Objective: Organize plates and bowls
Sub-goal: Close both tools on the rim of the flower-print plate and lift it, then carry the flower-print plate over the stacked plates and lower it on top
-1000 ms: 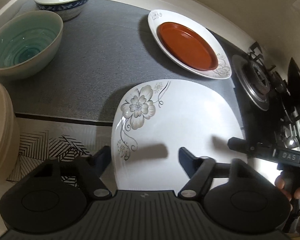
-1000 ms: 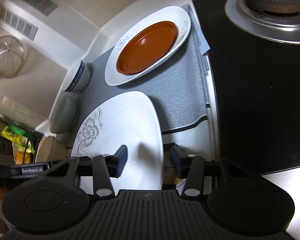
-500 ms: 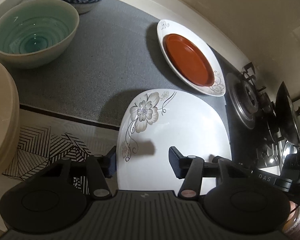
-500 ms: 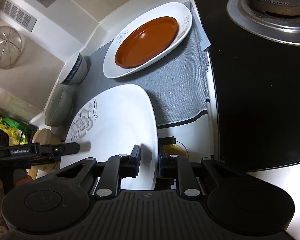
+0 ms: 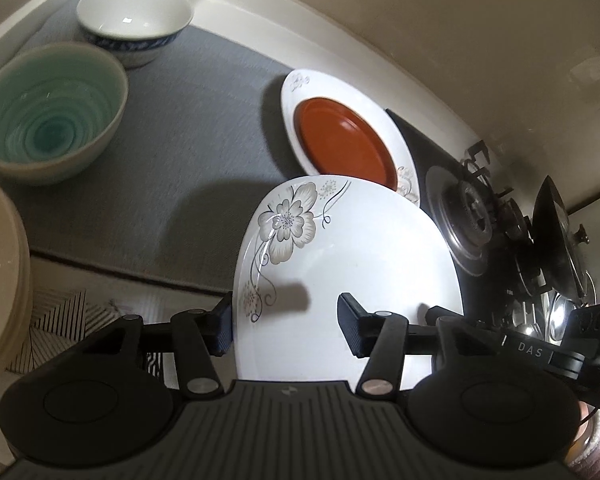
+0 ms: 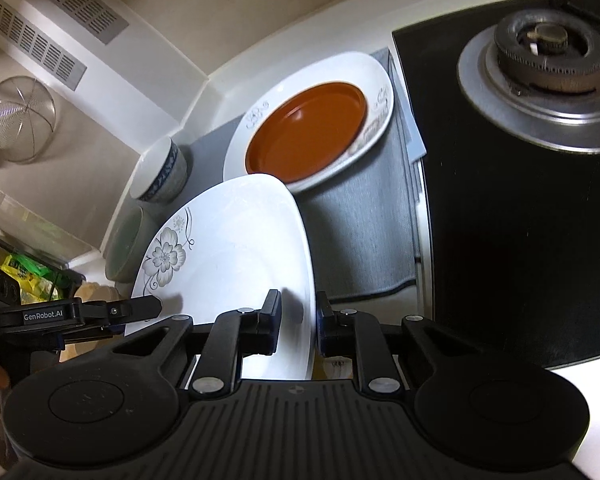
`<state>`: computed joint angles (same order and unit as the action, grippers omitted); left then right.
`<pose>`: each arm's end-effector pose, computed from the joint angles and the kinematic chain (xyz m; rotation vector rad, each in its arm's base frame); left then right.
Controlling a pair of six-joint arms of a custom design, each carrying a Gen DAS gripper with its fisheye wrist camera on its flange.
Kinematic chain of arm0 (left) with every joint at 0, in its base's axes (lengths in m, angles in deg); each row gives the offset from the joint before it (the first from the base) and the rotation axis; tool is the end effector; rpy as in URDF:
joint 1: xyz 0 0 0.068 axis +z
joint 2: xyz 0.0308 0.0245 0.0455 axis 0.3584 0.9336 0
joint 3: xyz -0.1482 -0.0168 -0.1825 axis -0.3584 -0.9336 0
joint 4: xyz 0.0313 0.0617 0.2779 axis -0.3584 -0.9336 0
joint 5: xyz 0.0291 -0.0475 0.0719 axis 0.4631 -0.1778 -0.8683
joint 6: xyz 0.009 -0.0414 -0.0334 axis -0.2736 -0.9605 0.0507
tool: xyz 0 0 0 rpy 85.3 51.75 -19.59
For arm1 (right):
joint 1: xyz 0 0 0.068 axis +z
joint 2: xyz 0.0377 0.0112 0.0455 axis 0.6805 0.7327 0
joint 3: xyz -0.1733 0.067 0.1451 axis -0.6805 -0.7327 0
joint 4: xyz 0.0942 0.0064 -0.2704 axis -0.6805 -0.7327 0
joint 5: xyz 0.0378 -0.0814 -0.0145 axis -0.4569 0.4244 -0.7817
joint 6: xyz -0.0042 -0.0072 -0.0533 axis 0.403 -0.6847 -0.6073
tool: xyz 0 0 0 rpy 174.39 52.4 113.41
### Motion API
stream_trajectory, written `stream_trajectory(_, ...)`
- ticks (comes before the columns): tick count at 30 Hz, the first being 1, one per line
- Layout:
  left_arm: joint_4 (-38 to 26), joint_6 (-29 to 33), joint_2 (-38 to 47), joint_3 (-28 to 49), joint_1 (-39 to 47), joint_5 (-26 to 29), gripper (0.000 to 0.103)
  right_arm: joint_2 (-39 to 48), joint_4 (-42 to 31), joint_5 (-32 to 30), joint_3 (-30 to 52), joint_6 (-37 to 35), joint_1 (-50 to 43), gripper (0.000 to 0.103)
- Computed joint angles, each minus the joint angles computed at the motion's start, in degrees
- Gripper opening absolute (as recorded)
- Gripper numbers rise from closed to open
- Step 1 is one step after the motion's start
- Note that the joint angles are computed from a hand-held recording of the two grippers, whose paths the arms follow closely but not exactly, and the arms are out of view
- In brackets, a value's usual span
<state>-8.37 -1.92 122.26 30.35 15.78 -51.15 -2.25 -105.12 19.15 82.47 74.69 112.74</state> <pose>0.2456 -0.0419 0.2085 0.4137 2.6635 -0.7911 0.0768 0.1536 0.2020 0.6061 2.3764 0.5389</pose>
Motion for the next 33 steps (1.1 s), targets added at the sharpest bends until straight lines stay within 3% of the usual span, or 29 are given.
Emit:
stream_trajectory(6, 2.0, -2.3, 3.5, 3.6, -2.7, -1.4, 0.058, -1.5, -0.2, -0.8, 1.2, -3.3, -4.3, 0.019)
stream_trajectory(21, 10.6, -9.5, 17.4, 14.0, -10.7, -5.3, 0.058, -5.0, 4.5, -15.8, -0.2, -24.9, -28.3, 0.019)
stream_trajectory(33, 14.4, -13.2, 31.8, 27.4, -15.2, -9.0, 0.058, 4.2, 12.0, -27.6, 2.3, -39.7, -47.1, 0.019)
